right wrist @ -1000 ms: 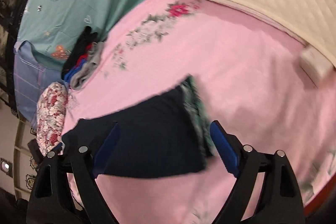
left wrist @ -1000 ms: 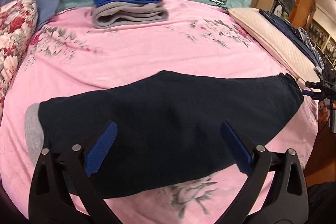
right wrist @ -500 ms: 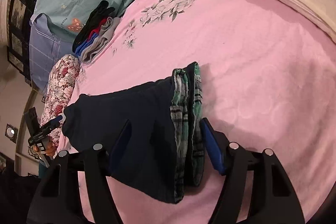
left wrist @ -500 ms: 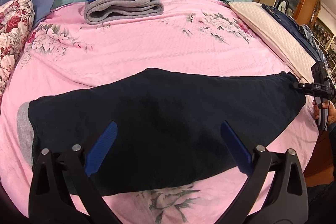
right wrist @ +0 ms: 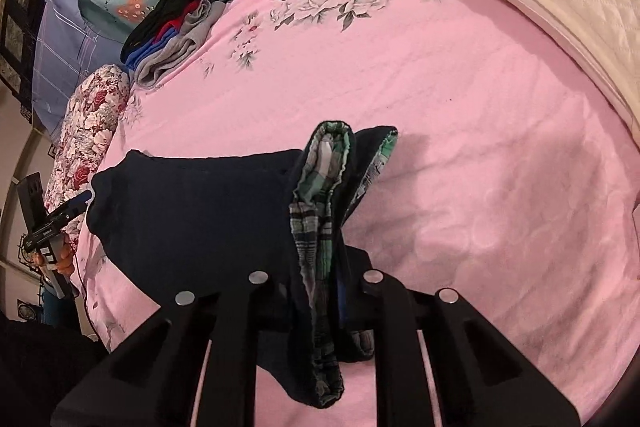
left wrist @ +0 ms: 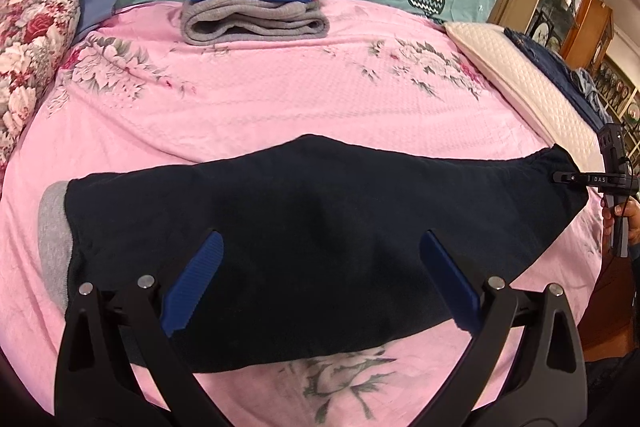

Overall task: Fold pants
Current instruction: 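Grasp the plaid-lined waistband with the right gripper and lift it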

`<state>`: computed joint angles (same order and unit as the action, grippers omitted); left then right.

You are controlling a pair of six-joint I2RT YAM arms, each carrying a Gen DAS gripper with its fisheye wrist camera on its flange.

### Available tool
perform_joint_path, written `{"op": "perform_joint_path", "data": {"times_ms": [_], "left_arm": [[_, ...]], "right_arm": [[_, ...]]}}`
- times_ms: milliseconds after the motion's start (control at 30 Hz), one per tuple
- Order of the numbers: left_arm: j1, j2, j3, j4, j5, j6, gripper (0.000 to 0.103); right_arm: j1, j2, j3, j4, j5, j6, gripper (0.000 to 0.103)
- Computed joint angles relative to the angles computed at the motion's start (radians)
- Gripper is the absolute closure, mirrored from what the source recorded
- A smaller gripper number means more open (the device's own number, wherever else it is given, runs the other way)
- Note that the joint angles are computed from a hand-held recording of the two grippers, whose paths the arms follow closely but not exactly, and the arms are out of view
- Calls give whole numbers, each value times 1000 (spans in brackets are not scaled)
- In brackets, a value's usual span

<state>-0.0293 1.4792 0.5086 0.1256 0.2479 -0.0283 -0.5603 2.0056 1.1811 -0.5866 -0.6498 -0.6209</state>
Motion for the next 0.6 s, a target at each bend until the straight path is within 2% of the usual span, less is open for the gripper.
{"op": "perform_joint_path", "data": {"times_ms": [200,367,500,600], "left_arm": [[158,-57,-81,44,151,56,3],[313,-91,-115,35,295,132,3],[431,-102,-127,21,403,183,3],[499,-87,-131,19,458,211,3]], "right_arm": [[139,-171,-83,27,125,135,89],[354,-275,-110,40,214,245,89],[561,-261,-67,44,253,332,89],[709,-180,-10,62,261,382,89]]}}
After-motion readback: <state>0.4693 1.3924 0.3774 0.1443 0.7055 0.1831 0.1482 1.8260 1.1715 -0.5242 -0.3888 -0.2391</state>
